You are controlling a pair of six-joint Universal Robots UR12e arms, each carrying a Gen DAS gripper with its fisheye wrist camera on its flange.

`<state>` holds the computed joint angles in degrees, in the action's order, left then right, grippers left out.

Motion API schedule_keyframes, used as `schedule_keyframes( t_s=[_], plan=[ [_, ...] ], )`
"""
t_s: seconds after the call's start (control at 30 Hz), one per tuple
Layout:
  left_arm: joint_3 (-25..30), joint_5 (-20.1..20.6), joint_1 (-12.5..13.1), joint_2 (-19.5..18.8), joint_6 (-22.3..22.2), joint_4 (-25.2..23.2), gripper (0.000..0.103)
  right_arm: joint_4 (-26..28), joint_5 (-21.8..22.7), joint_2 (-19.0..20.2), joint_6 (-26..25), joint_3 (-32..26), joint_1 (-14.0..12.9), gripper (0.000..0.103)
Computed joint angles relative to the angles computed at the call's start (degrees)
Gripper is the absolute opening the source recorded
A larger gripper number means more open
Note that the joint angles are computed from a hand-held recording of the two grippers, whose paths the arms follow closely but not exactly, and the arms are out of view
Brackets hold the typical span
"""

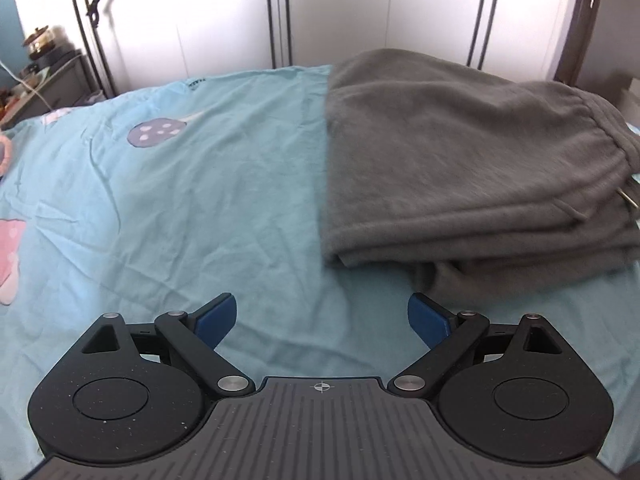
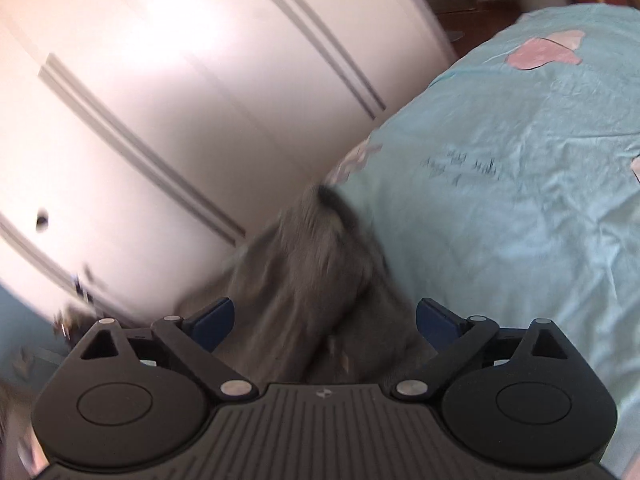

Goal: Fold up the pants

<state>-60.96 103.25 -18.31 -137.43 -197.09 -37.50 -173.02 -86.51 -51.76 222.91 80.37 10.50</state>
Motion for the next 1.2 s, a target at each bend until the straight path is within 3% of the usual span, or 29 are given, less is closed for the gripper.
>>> schedule_keyframes(
  t_s=[0.13,0.23,0.43,0.57,0.63,0.73,0.8,0.83,0.93,1.07,1.2],
  plan=[
    [-2.1,0.4,-0.8,2.1,-0.4,-1.1,0.096,6.9,0.6,-2.9,-7.1,3.3,2.1,0.098],
    [-3.9,0.4,-1.4,3.9,-1.3,-2.2,0.097,15.0,-1.0,-4.7,-12.9,4.1,4.1,0.098],
    [-4.9,4.0,-3.2,5.3,-1.1,-7.6,0.097,22.2,-9.6,-5.8,-17.4,3.9,7.6,0.098],
    [-9.3,2.8,-3.3,7.5,-1.3,-5.4,0.097,21.7,-3.8,-7.0,-19.1,5.3,6.3,0.098],
    [-11.5,1.7,-2.8,8.4,-4.0,-3.8,0.097,16.8,2.2,-7.2,-13.7,6.5,4.2,0.098],
    [-13.3,0.8,-2.1,9.1,-10.3,-3.4,0.097,-0.2,12.3,-5.3,2.3,8.7,0.3,0.098],
    [-13.8,-0.3,-1.5,9.2,-12.5,-3.0,0.097,-10.6,13.9,-2.5,11.5,7.8,-1.0,0.098],
    [-13.8,-0.4,-1.3,9.1,-13.5,-3.3,0.097,-12.8,13.5,-1.2,13.8,6.8,-1.3,0.098],
    [-14.3,-1.8,-0.5,9.0,-16.3,-2.5,0.097,-15.1,13.4,2.0,15.4,3.2,-1.9,0.098],
    [-13.7,-4.6,0.3,8.2,-18.2,-3.0,0.097,-17.9,18.2,5.9,23.1,-0.9,-3.1,0.098],
    [-12.4,-4.6,0.4,7.2,-17.1,-4.3,0.098,-10.1,18.6,7.7,20.6,-4.5,-3.5,0.097]
  ],
)
